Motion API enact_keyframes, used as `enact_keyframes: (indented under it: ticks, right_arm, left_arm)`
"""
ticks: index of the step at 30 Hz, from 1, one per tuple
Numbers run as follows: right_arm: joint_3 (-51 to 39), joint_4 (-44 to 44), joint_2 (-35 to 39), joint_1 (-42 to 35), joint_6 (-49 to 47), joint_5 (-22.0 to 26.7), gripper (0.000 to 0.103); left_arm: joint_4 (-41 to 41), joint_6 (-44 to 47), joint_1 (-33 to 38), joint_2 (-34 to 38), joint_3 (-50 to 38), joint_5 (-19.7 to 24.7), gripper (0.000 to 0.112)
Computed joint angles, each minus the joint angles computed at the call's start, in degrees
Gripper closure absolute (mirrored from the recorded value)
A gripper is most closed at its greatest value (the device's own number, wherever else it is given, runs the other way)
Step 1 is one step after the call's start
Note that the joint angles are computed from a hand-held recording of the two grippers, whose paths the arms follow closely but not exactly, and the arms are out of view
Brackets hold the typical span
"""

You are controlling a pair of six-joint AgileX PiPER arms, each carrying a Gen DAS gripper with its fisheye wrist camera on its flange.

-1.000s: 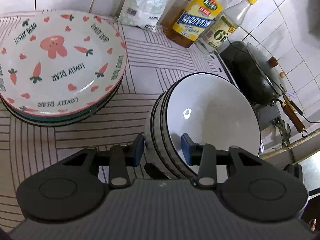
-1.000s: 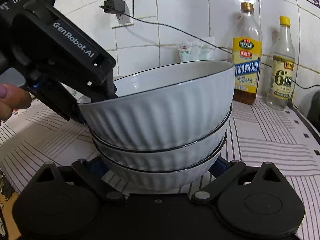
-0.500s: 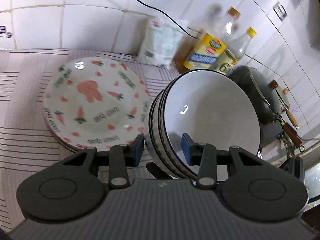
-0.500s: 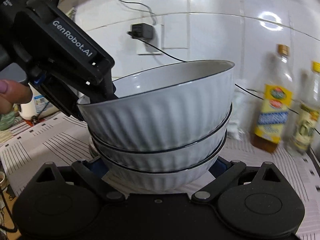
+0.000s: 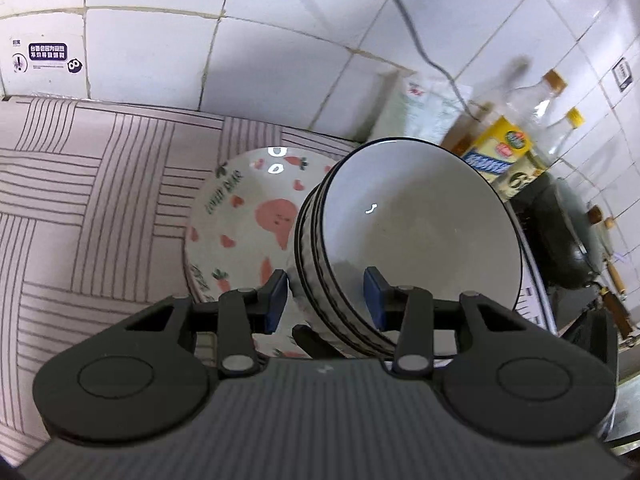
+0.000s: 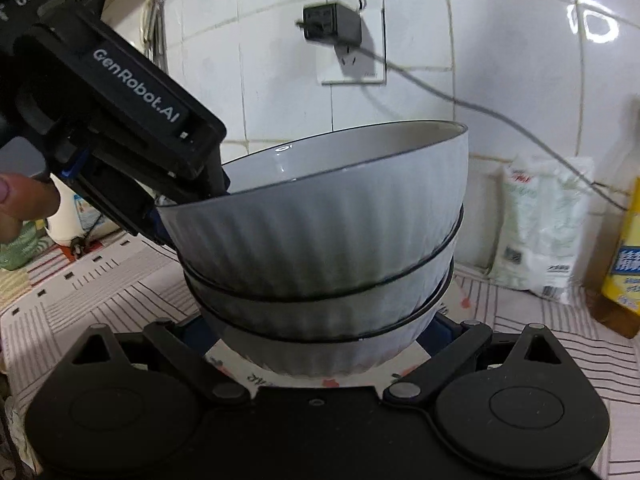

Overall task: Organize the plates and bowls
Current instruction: 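Lift the bowl stack and lower it onto the bunny plate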

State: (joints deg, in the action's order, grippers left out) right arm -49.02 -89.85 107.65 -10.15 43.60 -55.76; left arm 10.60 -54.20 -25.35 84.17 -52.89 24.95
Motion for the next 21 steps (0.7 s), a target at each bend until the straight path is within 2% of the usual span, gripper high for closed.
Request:
enact_keyframes:
  ticks: [3,10,13,21]
  right_arm:
    - [1.6,5.4,1.1,3.0,-5.0,3.9,0.003]
    - [1.9,8.5,0.8,7.0,-3.9,9.9,0.003]
    - [1.0,8.1,0.2,8.1,-1.6,12.2,0.003]
    - [-0.3,9.1,0.3,10.8,2.1,15.8,0.003]
  left_arm:
    - [-3.1,6.7,2.1,2.5,0.4,-2.4,0.071]
    - [-10.0,15.5,5.1,5.2,0.8,-5.1,0.071]
    - [-12.3,18.7,6.1,6.0,-0.2,-4.6,0.071]
    - [-11.4,20.6,7.0,8.5,-2.6,-4.0,0.071]
